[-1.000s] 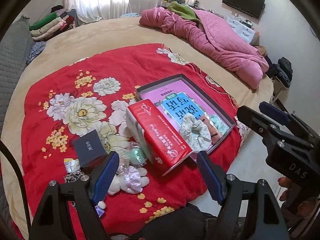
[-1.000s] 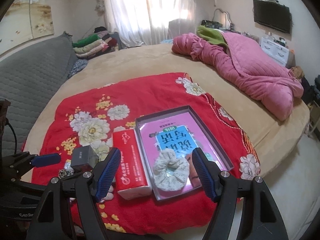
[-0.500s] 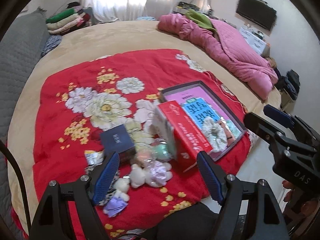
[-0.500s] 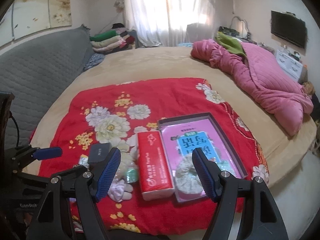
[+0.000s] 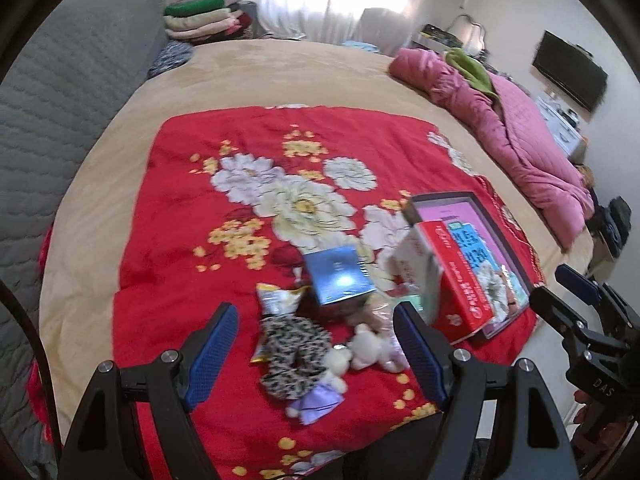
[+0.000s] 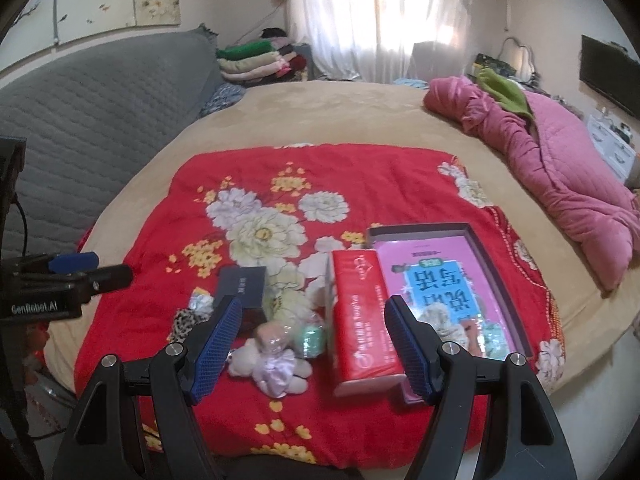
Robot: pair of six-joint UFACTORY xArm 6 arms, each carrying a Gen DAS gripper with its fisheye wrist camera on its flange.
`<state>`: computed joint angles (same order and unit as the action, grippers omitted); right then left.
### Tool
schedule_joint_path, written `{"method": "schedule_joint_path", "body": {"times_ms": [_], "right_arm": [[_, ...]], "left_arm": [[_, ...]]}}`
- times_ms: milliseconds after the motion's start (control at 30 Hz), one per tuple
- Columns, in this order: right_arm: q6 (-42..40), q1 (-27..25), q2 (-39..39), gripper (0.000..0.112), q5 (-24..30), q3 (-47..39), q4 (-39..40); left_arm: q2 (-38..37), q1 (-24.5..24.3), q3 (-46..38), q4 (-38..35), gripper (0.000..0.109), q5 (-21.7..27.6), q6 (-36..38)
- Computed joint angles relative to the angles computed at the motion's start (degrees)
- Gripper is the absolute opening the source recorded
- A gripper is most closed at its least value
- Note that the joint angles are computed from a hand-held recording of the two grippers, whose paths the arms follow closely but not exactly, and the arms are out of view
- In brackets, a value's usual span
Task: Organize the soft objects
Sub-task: 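Move both tools back from the tray over the pile of soft items, then grasp the leopard-print scrunchie with the left tool while the right tool grasps the white teddy bear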
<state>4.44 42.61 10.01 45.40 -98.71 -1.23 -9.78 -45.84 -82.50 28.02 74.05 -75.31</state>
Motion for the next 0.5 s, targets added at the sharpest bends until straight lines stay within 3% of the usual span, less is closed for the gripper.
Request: {"method": "schedule_joint_path", "body": {"times_ms": [500], "right_arm": [[-2.36,0.97,1.24,0.075,1.22,0.07,1.64]], "left_arm": [[-6.62,1.59,10.79,-3.56,0.079,-1.80,-3.27]]}}
